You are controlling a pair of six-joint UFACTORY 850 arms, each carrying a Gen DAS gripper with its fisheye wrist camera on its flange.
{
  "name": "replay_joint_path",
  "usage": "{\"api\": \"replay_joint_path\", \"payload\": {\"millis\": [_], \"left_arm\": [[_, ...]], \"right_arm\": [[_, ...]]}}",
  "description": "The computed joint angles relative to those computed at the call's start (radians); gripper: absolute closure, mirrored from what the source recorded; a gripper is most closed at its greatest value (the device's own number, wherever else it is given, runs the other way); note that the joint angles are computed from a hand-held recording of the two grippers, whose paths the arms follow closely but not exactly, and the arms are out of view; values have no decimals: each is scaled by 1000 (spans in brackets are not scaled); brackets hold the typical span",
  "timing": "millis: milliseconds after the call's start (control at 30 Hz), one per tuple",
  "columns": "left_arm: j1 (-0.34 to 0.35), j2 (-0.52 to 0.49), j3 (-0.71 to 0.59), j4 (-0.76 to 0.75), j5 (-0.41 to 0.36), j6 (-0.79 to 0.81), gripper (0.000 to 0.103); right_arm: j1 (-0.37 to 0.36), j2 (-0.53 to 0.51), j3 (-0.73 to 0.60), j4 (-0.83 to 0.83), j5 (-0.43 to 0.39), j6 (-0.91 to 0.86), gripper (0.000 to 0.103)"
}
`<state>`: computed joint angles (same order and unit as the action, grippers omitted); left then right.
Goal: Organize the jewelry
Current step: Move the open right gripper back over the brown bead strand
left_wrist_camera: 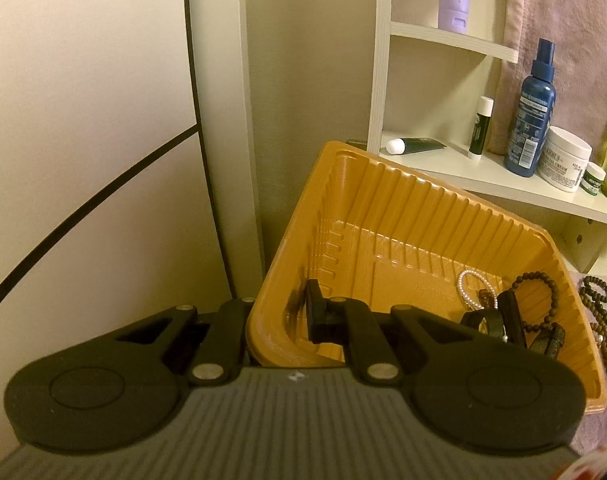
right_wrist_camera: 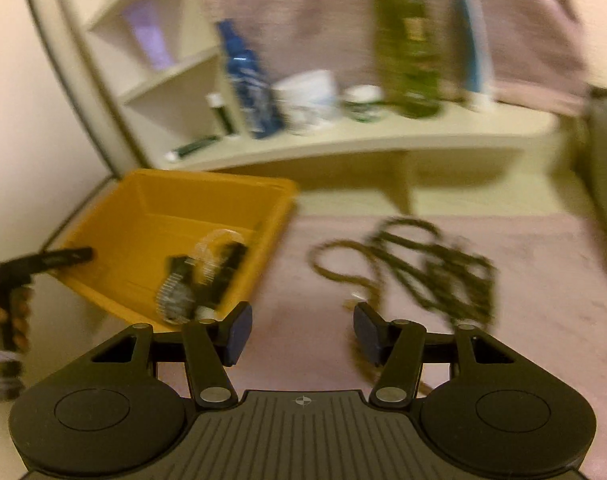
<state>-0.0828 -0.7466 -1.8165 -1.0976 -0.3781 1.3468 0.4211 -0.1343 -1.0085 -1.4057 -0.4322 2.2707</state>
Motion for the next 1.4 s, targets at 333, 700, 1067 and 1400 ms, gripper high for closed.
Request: {"api": "replay_joint_path", "payload": {"millis": [333, 700, 1067, 1400], "left_arm": [[-4, 6, 10, 8, 17, 1, 92], [-5, 5, 10, 7, 18, 4, 93], [-7, 2, 4, 21, 17, -16, 92], [-6, -1, 1, 22, 15, -20, 92]], "right_arm": [[19, 83, 105, 132, -81, -33, 46], [20, 52, 84, 100, -63, -35, 46], [0, -11, 37, 52, -22, -77, 47], [-17, -54, 11, -29, -6, -86, 47]]}}
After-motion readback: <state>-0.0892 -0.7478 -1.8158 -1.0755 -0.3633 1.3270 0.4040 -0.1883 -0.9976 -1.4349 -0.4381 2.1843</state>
